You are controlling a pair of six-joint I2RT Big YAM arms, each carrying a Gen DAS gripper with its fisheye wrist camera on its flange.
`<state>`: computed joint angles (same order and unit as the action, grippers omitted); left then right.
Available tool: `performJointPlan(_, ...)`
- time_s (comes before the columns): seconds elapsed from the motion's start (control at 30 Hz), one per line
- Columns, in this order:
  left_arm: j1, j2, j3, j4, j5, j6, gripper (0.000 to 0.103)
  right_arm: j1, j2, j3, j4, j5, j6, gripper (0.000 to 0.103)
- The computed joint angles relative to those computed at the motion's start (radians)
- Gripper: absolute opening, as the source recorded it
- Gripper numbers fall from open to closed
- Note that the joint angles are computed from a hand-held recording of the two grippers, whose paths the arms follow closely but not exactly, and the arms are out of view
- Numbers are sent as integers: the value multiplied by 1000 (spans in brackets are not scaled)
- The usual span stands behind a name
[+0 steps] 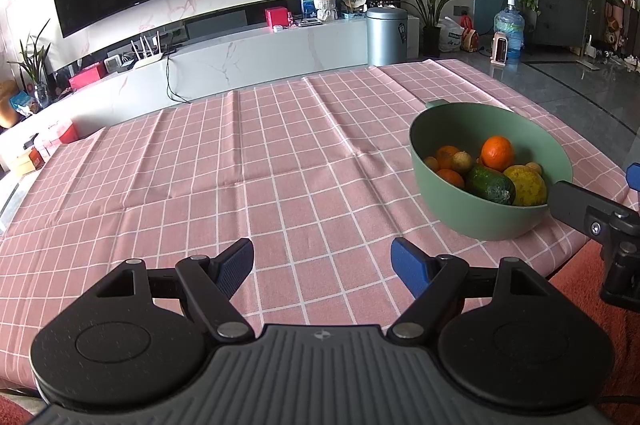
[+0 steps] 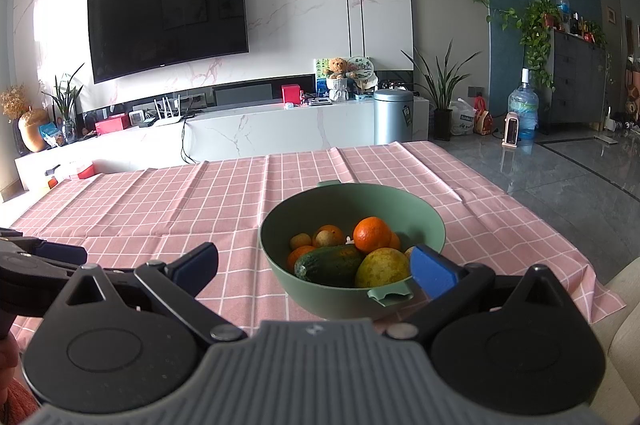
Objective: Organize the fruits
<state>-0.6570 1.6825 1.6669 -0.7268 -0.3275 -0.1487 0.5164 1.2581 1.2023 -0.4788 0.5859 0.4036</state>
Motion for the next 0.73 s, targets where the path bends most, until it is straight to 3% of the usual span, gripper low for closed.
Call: performJointPlan(0.73,0,-16,-10,7,-4,-3,91,-1,2,0,-6,-2,2,98)
